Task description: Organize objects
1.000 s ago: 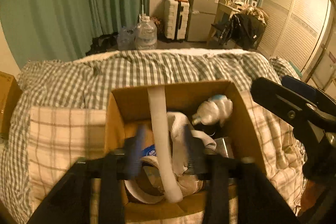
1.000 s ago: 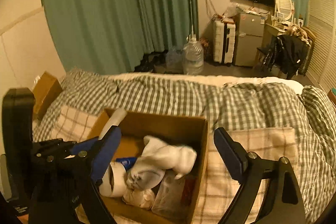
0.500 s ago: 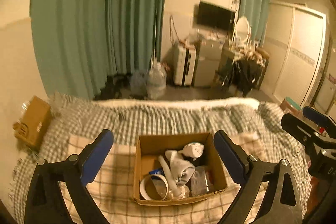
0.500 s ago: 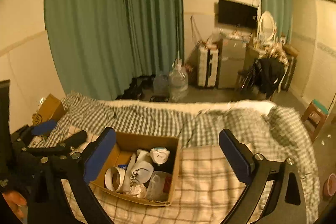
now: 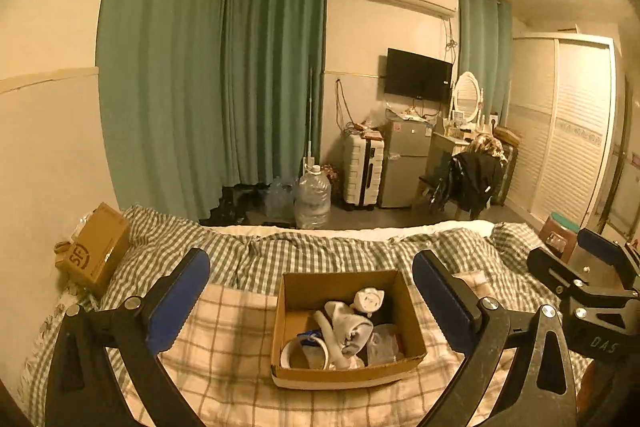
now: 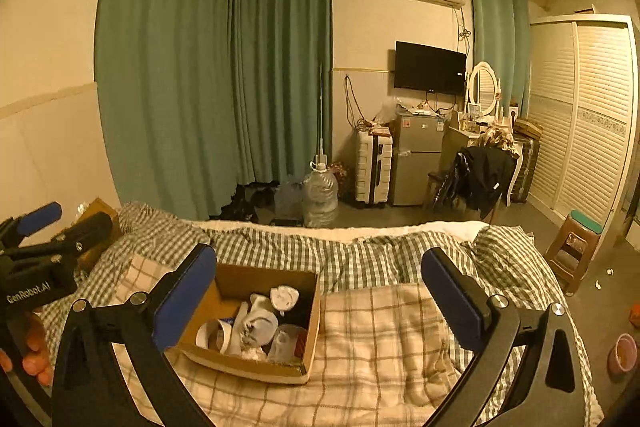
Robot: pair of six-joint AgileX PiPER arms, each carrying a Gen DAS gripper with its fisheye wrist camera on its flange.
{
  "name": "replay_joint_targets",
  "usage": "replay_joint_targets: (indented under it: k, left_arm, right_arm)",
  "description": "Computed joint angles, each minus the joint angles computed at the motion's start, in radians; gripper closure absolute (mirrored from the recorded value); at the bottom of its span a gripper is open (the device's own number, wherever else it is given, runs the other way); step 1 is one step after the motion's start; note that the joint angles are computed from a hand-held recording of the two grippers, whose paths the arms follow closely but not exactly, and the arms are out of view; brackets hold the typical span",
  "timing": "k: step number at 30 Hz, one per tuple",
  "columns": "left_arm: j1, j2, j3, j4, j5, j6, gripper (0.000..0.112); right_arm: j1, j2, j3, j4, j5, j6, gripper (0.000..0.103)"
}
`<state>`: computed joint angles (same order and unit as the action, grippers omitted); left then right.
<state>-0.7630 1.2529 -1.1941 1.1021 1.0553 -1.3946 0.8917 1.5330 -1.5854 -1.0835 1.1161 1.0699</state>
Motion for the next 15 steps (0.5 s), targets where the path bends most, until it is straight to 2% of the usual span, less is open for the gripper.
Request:
replay_joint_targets:
  k: [5,13,15]
  left_arm:
    - [-0.015,0.041,0.096,0.063,-0.005,-0.124,0.009]
    - [0.081,0.094,0.238,0.080,-0.165,-0.296,0.009]
    - [0.095,0.114,0.262,0.088,-0.184,-0.327,0.009]
  right_arm:
    - [-0.024,0.016,0.091,-0.016,-0.053,0.040,0.000]
    - [-0.122,0.097,0.199,0.011,-0.186,0.108,0.000]
    - [-0.143,0.113,0.227,0.019,-0.218,0.124,0.000]
